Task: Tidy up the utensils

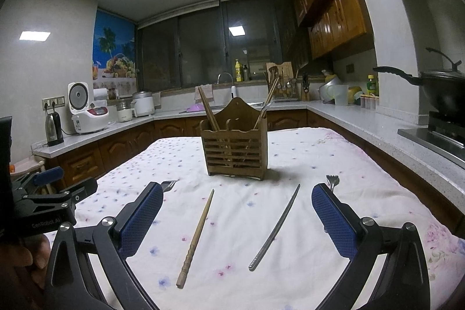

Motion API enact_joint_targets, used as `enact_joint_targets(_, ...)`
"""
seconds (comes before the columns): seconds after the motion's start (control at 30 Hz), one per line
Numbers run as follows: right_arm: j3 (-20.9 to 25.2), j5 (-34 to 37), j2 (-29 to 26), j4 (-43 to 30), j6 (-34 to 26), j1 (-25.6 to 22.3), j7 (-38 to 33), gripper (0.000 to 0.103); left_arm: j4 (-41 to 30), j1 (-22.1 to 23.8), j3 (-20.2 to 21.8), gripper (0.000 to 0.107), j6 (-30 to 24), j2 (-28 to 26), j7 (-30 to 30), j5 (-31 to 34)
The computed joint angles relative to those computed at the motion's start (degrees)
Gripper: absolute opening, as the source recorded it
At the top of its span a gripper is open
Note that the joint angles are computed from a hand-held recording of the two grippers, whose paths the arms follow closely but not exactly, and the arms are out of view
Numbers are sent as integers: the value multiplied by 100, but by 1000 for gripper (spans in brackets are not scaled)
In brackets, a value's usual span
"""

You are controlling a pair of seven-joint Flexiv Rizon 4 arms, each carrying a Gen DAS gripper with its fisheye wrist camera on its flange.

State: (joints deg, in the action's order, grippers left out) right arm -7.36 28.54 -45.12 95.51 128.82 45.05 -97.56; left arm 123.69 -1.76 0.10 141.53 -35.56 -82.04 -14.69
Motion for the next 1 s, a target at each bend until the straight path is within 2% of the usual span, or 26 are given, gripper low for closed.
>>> enact_joint_targets(1.0, 12, 4, 3, -4, 7, -1, -8, 103, -38, -37, -2, 103, -15, -24, 49, -9)
